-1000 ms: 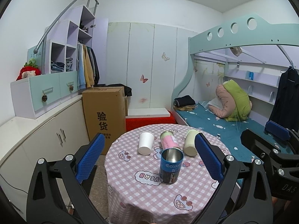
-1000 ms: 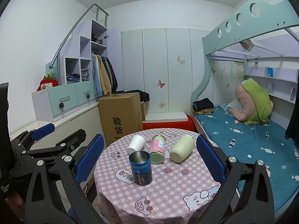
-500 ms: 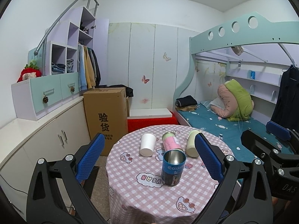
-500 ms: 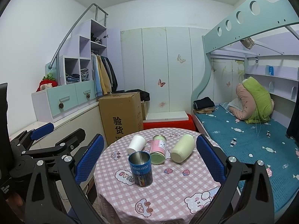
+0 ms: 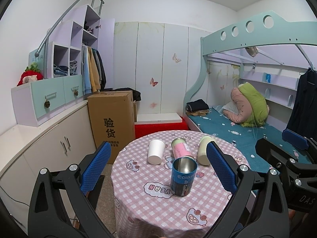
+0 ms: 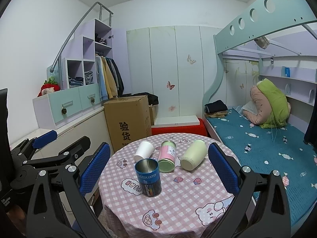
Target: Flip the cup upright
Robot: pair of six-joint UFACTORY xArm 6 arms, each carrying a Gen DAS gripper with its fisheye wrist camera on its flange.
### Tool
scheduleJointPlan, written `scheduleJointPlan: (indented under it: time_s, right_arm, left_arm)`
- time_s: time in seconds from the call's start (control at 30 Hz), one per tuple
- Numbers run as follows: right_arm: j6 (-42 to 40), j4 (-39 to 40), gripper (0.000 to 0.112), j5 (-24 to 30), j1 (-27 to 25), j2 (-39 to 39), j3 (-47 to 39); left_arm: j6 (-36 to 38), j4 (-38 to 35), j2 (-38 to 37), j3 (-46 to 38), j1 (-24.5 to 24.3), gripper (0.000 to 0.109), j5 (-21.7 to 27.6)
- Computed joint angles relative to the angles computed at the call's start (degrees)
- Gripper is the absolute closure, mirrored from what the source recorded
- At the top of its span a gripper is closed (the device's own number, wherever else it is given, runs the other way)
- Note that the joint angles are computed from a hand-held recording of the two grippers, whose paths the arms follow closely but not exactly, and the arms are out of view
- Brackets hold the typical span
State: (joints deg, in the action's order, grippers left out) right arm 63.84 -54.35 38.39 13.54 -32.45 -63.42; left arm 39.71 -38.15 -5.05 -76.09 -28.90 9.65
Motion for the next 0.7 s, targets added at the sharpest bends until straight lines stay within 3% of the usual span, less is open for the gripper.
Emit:
scheduleJointPlan:
  time_s: [0.7]
  right_arm:
    - [0.41,0.62,0.017,0.09,0.05,0.32,-0.12]
  left_arm:
    - [-1.25,1.44,0.76,-0.25,-0.11,0.011,-0.70]
